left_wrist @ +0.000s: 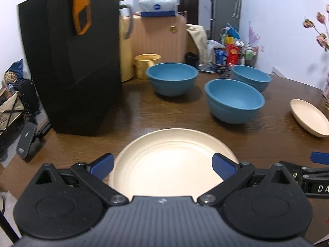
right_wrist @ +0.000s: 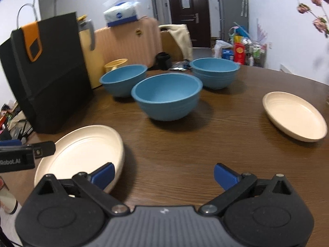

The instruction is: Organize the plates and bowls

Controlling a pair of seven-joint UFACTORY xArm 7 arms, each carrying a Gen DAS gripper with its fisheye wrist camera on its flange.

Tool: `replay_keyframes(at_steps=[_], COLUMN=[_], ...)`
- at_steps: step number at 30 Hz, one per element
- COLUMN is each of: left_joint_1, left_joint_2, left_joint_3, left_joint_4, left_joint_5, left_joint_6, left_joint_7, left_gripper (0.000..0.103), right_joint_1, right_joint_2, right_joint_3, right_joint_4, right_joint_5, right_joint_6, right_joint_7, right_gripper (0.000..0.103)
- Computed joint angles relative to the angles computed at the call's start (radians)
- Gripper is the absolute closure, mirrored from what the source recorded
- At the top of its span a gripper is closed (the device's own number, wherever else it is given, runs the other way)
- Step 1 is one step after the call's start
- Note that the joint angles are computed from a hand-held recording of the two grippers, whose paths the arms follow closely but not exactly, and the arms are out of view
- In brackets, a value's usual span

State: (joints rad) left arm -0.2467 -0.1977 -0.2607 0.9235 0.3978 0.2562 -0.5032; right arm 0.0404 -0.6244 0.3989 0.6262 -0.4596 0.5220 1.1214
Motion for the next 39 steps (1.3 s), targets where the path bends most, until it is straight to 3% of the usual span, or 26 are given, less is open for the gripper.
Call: replay_keyframes(at_steps=[10,20,31,39], left_joint_1=[-0.093,-0.279,-0.503,-0.618], left_joint_2=[0.101,0.294,0.574,0.886], left_joint_3=[-0.054,-0.019,0.082,0.146], left_joint_4=[0.118,0.342,0.716,1.189], left_joint_5=[0.062,0.185,0.164,0.020], left_joint_6=[0.025,0.089,0.227,0.436], left_joint_7=[-0.084,-0.209,-0.215,-0.103], left_gripper=[0.000,0.000,0.000,0.000], right_joint_1=[-0.021,-0.143,-0.320,-0.397], right_joint_2=[-0.270,-0.476,-0.391,-0.161], right_joint_3=[-0.112,-0.244,-0.415,-0.515], right_joint_4=[-0.166,-0.282,-0.295,-0.209], right_joint_5=[0.061,0.113,0.168,0.251], right_joint_6=[0.070,0.099,-0.045,-0.149], right_joint_7=[-0.110,-0.315,-0.581,-0.748], right_gripper=[0.000,0.000,0.000,0.005])
